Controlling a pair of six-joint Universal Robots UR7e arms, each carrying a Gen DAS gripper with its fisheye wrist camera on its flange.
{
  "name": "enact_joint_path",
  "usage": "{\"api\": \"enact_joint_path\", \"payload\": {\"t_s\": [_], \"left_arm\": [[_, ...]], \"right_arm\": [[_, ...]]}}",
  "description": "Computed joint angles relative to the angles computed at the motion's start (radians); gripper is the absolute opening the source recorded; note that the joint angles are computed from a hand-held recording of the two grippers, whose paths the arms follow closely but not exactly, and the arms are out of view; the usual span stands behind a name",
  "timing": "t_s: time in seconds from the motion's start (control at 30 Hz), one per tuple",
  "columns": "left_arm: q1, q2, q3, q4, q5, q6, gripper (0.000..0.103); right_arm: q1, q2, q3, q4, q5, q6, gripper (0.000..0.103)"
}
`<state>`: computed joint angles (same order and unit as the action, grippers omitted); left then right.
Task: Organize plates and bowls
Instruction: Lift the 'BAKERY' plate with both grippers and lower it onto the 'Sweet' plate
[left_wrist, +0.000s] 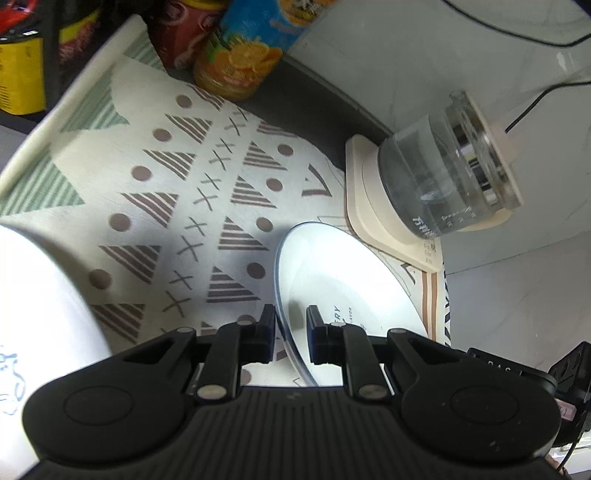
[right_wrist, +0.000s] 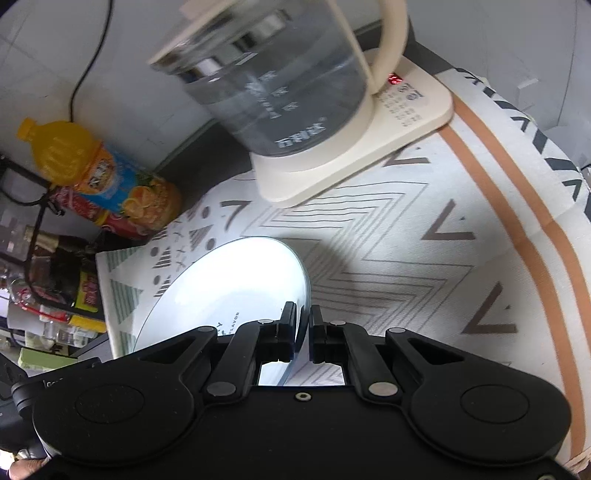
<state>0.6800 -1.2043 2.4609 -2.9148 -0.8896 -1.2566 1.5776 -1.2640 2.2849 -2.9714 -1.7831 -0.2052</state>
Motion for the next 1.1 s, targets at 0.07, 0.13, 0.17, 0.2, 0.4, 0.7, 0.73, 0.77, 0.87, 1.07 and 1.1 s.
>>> {"api": "enact_joint_path", "payload": {"t_s": [0.07,0.13,0.17,0.2,0.4,0.7,0.73,0.77,0.87,1.07,1.1], "left_arm": [[-0.010,-0.030,0.018,0.011,0.008,-0.012,0.015],[-0.024,-0.060,0.035,0.025,0.016,-0.028,0.015],[-0.032,-0.078,0.045,0.036,0.019,-0.039,0.015],[-0.039,-0.096,0.055,0.048,0.023,-0.049,0.015],[-0.089,-0.206,0.114,0.128,0.050,-0.115,0.015],[-0.178,-0.402,0.192,0.310,0.076,-0.247,0.015],[-0.190,-0.428,0.200,0.339,0.079,-0.265,0.015],[-0.201,-0.450,0.206,0.366,0.082,-0.282,0.015],[-0.239,-0.521,0.226,0.454,0.088,-0.342,0.015],[-0.305,-0.650,0.249,0.632,0.089,-0.449,0.015],[-0.317,-0.672,0.252,0.664,0.088,-0.468,0.015]], "right_arm": [[0.013,-0.004,0.011,-0.008,0.003,0.002,0.007],[0.026,-0.006,0.021,-0.017,0.007,0.006,0.007],[0.033,-0.007,0.027,-0.022,0.009,0.007,0.007],[0.039,-0.010,0.033,-0.027,0.013,0.009,0.007],[0.074,-0.010,0.067,-0.055,0.028,0.028,0.007],[0.139,-0.003,0.116,-0.109,0.027,0.053,0.007],[0.145,-0.002,0.122,-0.113,0.025,0.056,0.007],[0.152,-0.001,0.127,-0.119,0.024,0.060,0.007],[0.170,0.002,0.142,-0.131,0.020,0.069,0.007],[0.196,0.010,0.171,-0.155,0.013,0.083,0.007],[0.201,0.011,0.175,-0.158,0.013,0.085,0.007]]}}
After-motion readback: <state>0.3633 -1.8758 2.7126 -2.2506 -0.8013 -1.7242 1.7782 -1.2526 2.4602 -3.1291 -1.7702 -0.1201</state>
